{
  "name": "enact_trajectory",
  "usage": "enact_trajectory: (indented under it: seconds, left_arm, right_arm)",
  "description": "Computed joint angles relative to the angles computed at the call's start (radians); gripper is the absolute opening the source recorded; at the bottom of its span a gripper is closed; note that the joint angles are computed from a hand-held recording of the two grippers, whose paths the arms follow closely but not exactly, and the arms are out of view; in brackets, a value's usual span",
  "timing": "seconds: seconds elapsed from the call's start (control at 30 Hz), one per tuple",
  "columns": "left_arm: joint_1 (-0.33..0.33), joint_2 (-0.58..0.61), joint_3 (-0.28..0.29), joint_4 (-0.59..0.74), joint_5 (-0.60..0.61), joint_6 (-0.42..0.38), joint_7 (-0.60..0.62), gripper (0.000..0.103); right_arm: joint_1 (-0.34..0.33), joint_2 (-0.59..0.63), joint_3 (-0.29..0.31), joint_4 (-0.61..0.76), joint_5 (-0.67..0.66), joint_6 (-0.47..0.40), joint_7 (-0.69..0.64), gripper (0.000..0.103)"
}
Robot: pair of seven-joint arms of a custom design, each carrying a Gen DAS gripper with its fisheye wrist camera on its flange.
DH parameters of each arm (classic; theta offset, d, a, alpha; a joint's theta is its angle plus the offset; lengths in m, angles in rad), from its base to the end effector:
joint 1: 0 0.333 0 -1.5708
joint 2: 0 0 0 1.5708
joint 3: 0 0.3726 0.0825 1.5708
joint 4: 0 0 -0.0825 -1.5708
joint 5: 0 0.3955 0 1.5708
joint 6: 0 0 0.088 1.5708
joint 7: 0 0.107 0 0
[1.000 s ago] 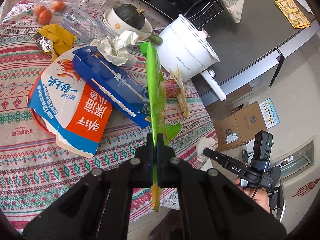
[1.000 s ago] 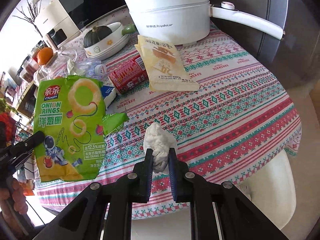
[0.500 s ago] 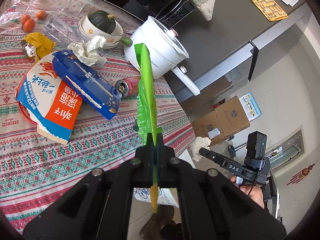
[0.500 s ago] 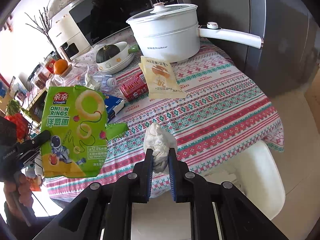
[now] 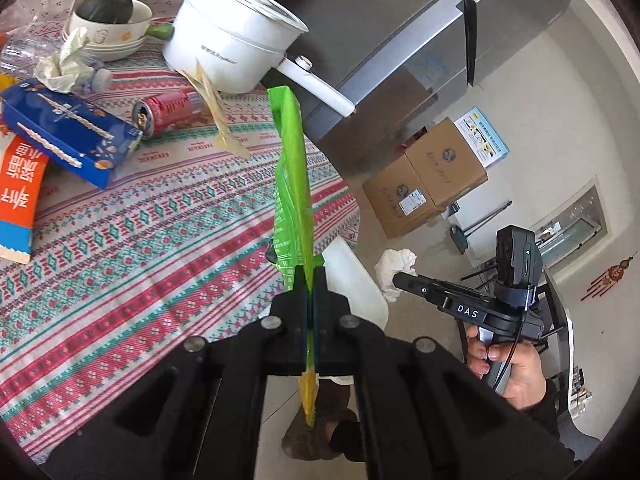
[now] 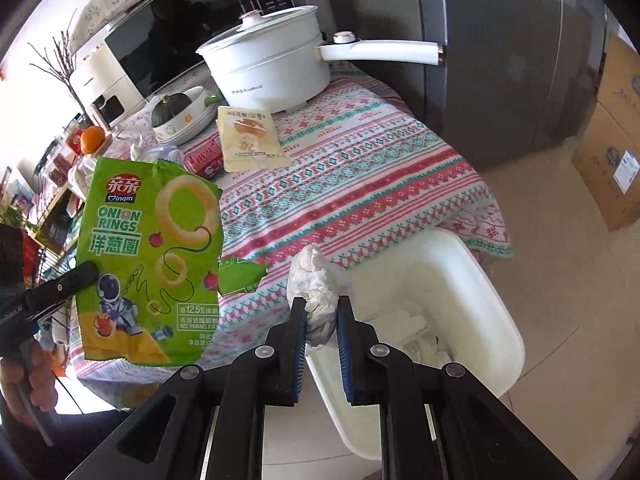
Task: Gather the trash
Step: 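Carry the green bag and the white tissue over the white bin, then open the left gripper to drop the green bag while the right drops the tissue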
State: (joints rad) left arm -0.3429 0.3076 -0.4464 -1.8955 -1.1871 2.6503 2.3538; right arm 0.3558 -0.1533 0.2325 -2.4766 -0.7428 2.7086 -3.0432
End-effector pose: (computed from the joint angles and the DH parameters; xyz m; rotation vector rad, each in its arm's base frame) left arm 0.5094 -0.4400 0.4388 1.2314 -2.1933 1.1869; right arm 0.3897 0.2909 0.4281 -1.3937 2.2258 -0.4310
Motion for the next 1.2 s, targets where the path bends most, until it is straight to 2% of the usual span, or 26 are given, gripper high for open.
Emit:
enact_trajectory:
  seconds: [0.33,0.47,0.63,0.7,0.73,0.8,0.83,0.87,1.07,1.2]
  left_arm:
    - [-0.101,0.128,-0.068,0.105,0.172,0.015,-0.013,0.002]
    - [-0.129,0.181,-0.076,0.133,0.279,0.031,-0.074,0.002]
    - [-0.131,0.223,-0.088,0.154,0.391,0.055,-0.154,0.002]
    - [-0.14,0.221,-0.074,0.151,0.456,0.064,-0.196,0.003]
    - [-0.156,0.215,-0.053,0.152,0.511,0.058,-0.236,0.007]
    - [-0.194,0.195,-0.004,0.149,0.631,0.053,-0.317,0.029]
    - [-0.205,0.179,0.012,0.134,0.676,0.075,-0.343,0.051]
    - [-0.209,0.166,0.02,0.118,0.711,0.102,-0.359,0.065]
    - [-0.172,0.103,0.029,0.047,0.839,0.151,-0.471,0.081]
    - [-0.177,0.076,0.068,0.013,0.945,0.161,-0.577,0.084]
  right_arm:
    - [-0.032,-0.156,0.031,-0.194,0.094,-0.005,0.026,0.015]
    - [-0.044,-0.185,0.042,-0.236,0.144,-0.005,-0.002,0.015]
    - [-0.064,-0.209,0.058,-0.269,0.184,0.003,-0.024,0.015]
    - [-0.07,-0.216,0.063,-0.276,0.196,0.002,-0.032,0.015]
    - [-0.074,-0.216,0.065,-0.277,0.2,0.004,-0.036,0.015]
    - [-0.08,-0.212,0.07,-0.275,0.206,0.004,-0.042,0.015]
    - [-0.082,-0.209,0.072,-0.271,0.208,0.004,-0.045,0.015]
    - [-0.084,-0.206,0.074,-0.269,0.209,0.004,-0.047,0.015]
    - [-0.088,-0.18,0.081,-0.244,0.201,0.005,-0.046,0.015]
    - [-0.084,-0.154,0.077,-0.22,0.191,0.009,-0.05,0.016]
